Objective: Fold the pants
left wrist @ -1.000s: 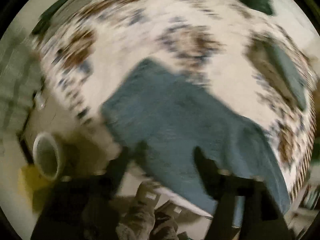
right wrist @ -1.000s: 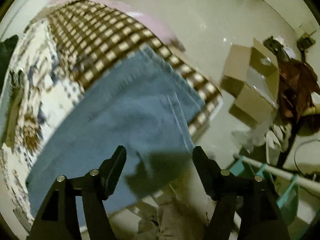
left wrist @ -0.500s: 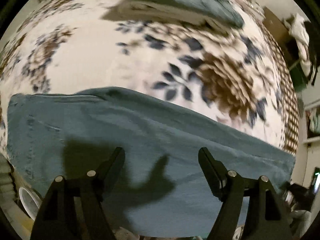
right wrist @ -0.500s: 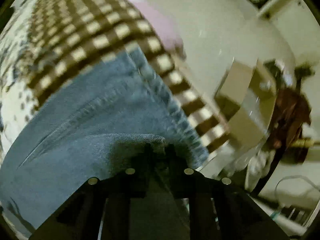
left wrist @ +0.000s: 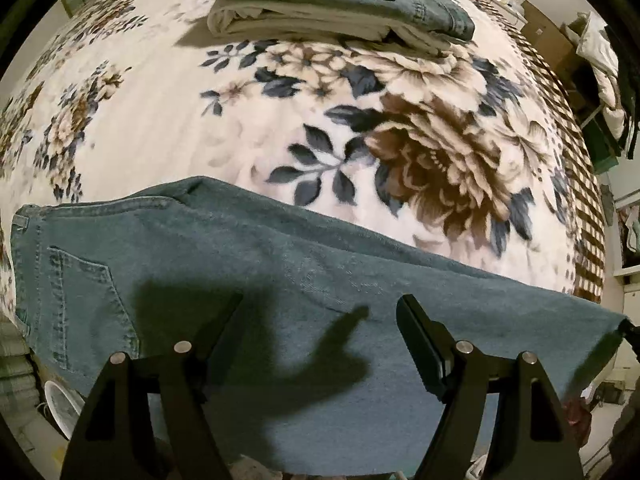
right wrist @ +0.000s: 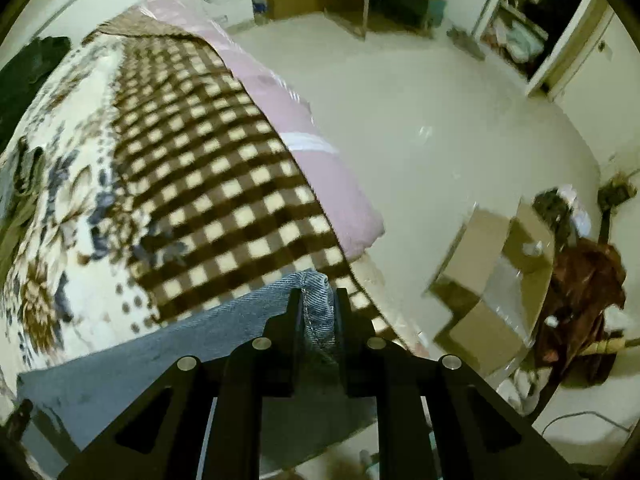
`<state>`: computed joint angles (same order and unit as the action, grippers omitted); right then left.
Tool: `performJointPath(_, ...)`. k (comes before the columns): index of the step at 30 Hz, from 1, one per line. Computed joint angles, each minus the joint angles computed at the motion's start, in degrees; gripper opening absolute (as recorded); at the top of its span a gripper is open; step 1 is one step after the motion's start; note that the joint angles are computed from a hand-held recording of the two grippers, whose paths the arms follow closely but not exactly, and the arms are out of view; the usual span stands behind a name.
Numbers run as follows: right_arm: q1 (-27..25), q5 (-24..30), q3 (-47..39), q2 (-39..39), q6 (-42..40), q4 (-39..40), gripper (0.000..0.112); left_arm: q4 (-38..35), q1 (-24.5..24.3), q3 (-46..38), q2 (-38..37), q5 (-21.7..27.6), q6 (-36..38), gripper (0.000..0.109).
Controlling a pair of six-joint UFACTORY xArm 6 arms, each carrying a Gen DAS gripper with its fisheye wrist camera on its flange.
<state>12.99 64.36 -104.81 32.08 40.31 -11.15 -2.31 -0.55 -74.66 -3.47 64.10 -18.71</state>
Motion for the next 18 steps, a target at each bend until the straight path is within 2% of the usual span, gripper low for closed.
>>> performJointPath(1, -0.1, 0.6, -0.4, 1.1, -0.5, 0.9, 0.016, 0.1, -0.1, 0.0, 0.2, -0.1, 0.0, 0.074)
performJointPath(3, -1.0, 5.5, -5.3, 6.0, -3.4, 4.7, 0.017, -0.2, -0.2, -0.1, 0.7, 0.0, 0.2, 0.074)
performJointPath(4, -2.0, 8.8, -8.0, 8.8, -3.7, 7.0, 0.021, -0.7, -0.2, -0.2, 0.9, 0.1, 0.5, 0.074)
performJointPath(5, -3.0, 10.4, -8.4, 9.5, -3.3, 8.6, 0.030, -1.0, -0.1, -0.4, 1.0, 0.5, 0.6, 0.074)
performJointPath(7, -4.9, 7.0, -2.4, 5.7, -0.8, 11.3, 0.045, -1.8, 0.0, -0.3, 0.8, 1.1, 0.8, 0.074)
performJointPath(9, -6.1, 2.2, 6.1, -0.4, 1.8, 12.4, 0.045, -2.2, 0.1, -0.1, 0.2, 1.6, 0.8, 0.074)
performJointPath(13, -7.1, -1.7, 18.2, -8.1, 2.7, 15.4, 0.045, -2.4, 0.1, 1.4, -1.9, 2.8, 0.1, 0.074)
performJointPath(17, -6.4, -2.7, 23.9, -9.2, 1.4, 19.2, 0.045, -1.4, 0.6, 4.3, -4.8, 4.0, -1.1, 0.074)
performJointPath(18, -5.6, -3.7, 24.9, -9.4, 1.9, 17.5, 0.045, -1.3, 1.0, 5.3, -5.7, 4.2, -1.6, 0.074)
